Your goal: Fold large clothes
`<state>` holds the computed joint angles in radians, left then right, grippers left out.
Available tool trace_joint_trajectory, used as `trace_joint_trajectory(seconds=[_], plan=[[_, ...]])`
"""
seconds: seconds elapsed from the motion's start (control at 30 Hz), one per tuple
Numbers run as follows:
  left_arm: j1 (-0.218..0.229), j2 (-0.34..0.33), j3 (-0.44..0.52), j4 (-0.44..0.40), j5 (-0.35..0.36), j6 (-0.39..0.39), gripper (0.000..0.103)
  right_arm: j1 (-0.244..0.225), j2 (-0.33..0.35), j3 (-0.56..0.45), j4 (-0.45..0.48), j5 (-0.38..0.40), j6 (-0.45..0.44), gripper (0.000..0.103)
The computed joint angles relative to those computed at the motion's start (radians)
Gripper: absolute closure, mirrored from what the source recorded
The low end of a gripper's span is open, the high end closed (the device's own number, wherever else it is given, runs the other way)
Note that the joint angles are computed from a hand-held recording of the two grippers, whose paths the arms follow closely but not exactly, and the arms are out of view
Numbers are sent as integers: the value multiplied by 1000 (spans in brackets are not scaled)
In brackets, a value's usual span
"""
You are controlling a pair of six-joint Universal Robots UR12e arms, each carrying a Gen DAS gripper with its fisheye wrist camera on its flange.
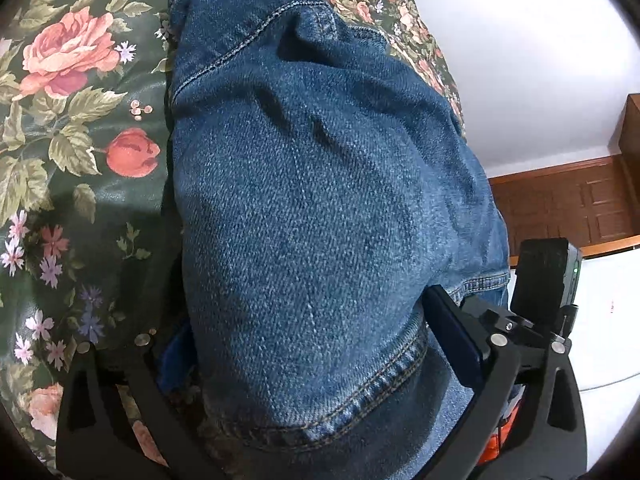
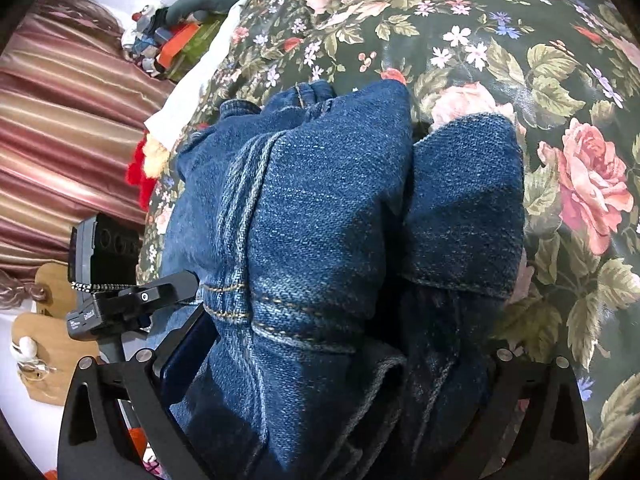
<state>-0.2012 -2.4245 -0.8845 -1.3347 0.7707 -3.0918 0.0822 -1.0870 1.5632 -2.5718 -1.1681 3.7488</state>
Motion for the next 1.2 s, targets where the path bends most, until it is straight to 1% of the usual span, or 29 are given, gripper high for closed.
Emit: trace_joint_trajectory(seconds=[0.03, 0.1, 0.13, 0.2, 0.23, 0.3, 0.37, 0.53, 0.63, 0.73, 0.8, 0.9, 1.0, 1.2], plan=[[-1, 5, -6, 13, 7, -2, 7, 3, -5, 8, -15, -12, -3, 9], [-6, 38, -48, 65, 50, 11, 15, 12, -13, 20, -35, -33, -6, 20], [-10, 50, -60, 92, 74, 13, 17, 17, -18, 23, -35, -45, -2, 22], [-17, 74, -78, 120, 115, 29, 21, 29, -29, 26, -25, -62, 5, 32], [-18, 87, -91, 132, 126, 38, 22, 33, -35, 29, -26, -65, 10, 35], [-19, 109, -112, 154, 140, 55, 26, 45, -48, 31, -23, -73, -3, 43], [-17, 136, -137, 188, 147, 74, 28, 56, -63, 37, -32, -81, -22, 47], [5, 186, -167, 218, 126, 122, 30, 78, -90, 32, -51, -103, -9, 50], [20, 215, -181, 245, 103, 133, 30, 99, -102, 7, -54, -142, -20, 50], [49, 252, -212, 260, 72, 159, 30, 124, -108, -28, -56, -182, -25, 50], [61, 267, -221, 287, 57, 162, 30, 142, -109, -49, -61, -212, -29, 50], [84, 294, -238, 314, 44, 176, 30, 169, -98, -89, -65, -247, -25, 50], [105, 300, -233, 315, 45, 183, 30, 192, -80, -128, -59, -253, -11, 50], [148, 305, -254, 267, 54, 207, 30, 227, -25, -195, -24, -239, 18, 50]])
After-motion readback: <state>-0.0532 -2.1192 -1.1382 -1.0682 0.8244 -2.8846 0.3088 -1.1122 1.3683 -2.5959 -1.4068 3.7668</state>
